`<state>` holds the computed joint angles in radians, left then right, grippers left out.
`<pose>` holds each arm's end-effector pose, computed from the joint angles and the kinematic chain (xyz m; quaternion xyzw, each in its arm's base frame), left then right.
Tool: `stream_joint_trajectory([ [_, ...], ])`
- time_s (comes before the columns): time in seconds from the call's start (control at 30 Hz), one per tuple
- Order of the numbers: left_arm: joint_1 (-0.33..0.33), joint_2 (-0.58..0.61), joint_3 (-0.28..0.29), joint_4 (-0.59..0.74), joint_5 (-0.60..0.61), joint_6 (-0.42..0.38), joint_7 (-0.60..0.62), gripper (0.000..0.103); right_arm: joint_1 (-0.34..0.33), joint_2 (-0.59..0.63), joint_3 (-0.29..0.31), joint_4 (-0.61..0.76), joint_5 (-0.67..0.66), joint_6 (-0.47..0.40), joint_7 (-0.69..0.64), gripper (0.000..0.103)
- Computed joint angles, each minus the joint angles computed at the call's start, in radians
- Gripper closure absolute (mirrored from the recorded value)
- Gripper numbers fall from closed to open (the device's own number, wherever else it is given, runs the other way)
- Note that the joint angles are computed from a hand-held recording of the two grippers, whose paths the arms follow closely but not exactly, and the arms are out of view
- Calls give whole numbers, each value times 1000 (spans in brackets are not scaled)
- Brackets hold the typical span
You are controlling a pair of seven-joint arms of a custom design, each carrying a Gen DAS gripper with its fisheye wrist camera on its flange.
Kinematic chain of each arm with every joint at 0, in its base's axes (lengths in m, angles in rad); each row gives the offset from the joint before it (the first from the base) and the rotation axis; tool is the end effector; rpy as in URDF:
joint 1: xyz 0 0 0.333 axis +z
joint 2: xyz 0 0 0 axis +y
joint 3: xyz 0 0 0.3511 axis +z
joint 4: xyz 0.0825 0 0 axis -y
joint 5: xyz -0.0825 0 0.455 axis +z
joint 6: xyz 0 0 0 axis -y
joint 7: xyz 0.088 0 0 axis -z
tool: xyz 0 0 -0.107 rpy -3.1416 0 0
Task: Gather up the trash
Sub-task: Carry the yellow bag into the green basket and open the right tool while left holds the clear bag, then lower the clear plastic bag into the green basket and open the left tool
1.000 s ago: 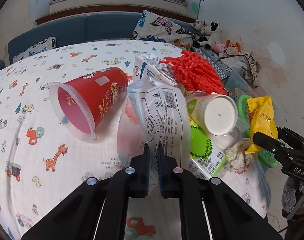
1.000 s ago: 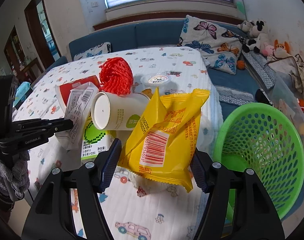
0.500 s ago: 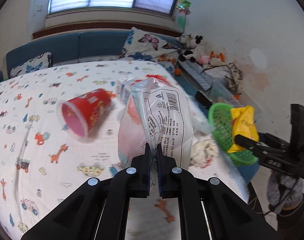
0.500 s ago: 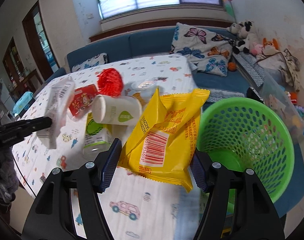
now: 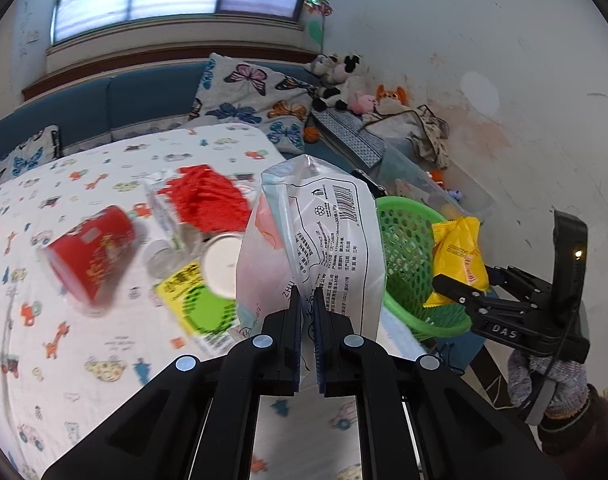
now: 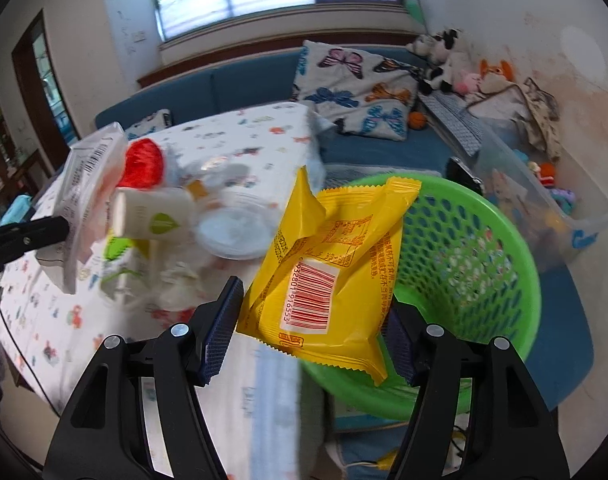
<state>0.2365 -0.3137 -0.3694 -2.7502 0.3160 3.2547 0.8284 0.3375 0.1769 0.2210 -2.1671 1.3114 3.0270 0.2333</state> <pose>0.4561 -0.0893 0.3743 -0.7285 0.5655 -0.3181 0.2197 0.5678 0.2664 0.3377 -0.8198 0.4260 -0.1277 0.3607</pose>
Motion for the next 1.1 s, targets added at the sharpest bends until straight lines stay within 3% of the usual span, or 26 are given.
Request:
stream_joint_trajectory([
  [0.17, -3, 63, -8, 66, 18, -14, 5, 97, -12, 36, -22, 13, -115, 19, 110, 35],
  [0.33, -15, 135, -9, 134, 57, -25, 7, 97, -57, 68, -3, 24, -181, 42, 179, 29],
  [0.47, -61, 186, 27, 185, 95, -41, 5, 97, -87, 79, 16, 23, -217, 46, 219, 27],
  [0.7, -209, 263, 149, 259, 103, -68, 27, 97, -129, 70, 49, 7, -234, 52, 226, 27],
  [0.83, -287, 316, 191, 304, -27, -89, 153, 97, -143, 54, 58, -8, -204, 53, 198, 27],
  [1.1, -297, 405, 150, 388, -202, -112, 330, 97, -130, 7, 32, -41, -76, 54, 97, 23],
])
